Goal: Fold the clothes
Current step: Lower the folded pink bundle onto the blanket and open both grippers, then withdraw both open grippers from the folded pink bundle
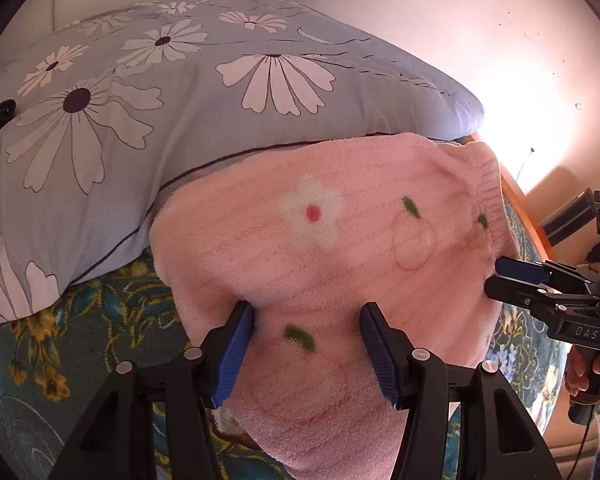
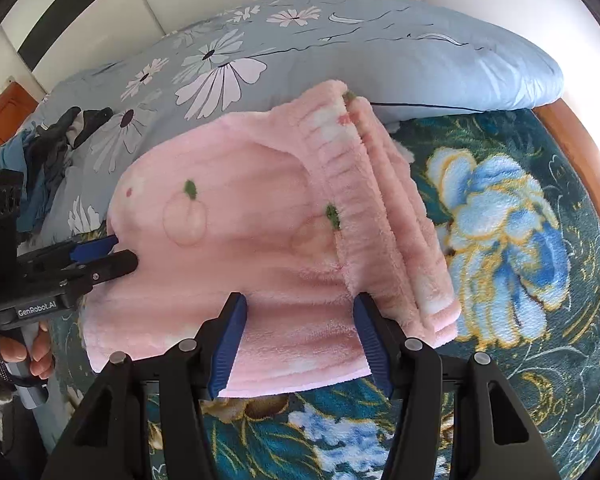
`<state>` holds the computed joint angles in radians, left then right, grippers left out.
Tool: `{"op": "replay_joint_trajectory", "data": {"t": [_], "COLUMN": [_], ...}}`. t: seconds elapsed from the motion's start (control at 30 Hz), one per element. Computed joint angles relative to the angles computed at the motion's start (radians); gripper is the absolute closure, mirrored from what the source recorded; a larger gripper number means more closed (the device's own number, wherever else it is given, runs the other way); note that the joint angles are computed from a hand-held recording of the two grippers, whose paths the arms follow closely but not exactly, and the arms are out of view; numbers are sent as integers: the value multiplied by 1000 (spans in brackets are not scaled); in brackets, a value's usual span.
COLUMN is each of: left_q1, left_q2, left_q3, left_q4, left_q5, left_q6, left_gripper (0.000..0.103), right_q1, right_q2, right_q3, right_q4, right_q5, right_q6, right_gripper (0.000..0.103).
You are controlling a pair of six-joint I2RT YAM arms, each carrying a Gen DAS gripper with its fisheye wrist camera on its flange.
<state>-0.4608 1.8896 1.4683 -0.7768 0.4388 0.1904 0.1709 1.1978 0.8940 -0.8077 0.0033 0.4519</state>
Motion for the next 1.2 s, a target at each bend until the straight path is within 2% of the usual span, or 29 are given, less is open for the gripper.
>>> {"op": "replay_joint_trajectory", "data": {"t": [0.13,0.23,0.37,0.47,0.63,0.7,0.8,0.9,1.0,1.07,1.13,1.2], "left_q1": [23,29,16,-12,-89,-114,-121,-127,-142,-153,-165,-170], "left_q2": [-94,-194,-344,-404,-430,-436,-440,-443,-443,-451,-460,-462], "left_q3": [-81,-201,-381,-464,-546,-568,-593,-624,-656,-684,-711,-736], "left_q4": [24,79,149,158,182,194,213,256,303,342,377,417], "left_q5": [22,22,0,-32,-119,-148,-136,-150,-179,-203,-231,-242], "left_q6": [-12,-53,-103,-118,-167,-186,-218,-273,-313,-327,-339,-351], "left_gripper": [43,43,31,22,16,11,5,5,4,0,0,0], "right_q1": [75,167,298,379,461,487,522,543,561,575,581,590], "right_q2": [-73,-133,-195,-216,-213,-218,-225,-223,-220,-226,-230,-243], "right_q3": [-22,-53,-122,-178,-242,-261,-279,-296,-314,-329,-341,-355], "right_q4": [4,-1,5,10,33,48,54,65,75,78,78,70], "right_q5": [69,136,199,226,253,272,304,322,337,348,359,376], "right_q6": [78,164,289,374,461,484,520,541,562,583,598,623], "right_gripper": [46,46,45,45,45,45,39,29,29,29,22,20]}}
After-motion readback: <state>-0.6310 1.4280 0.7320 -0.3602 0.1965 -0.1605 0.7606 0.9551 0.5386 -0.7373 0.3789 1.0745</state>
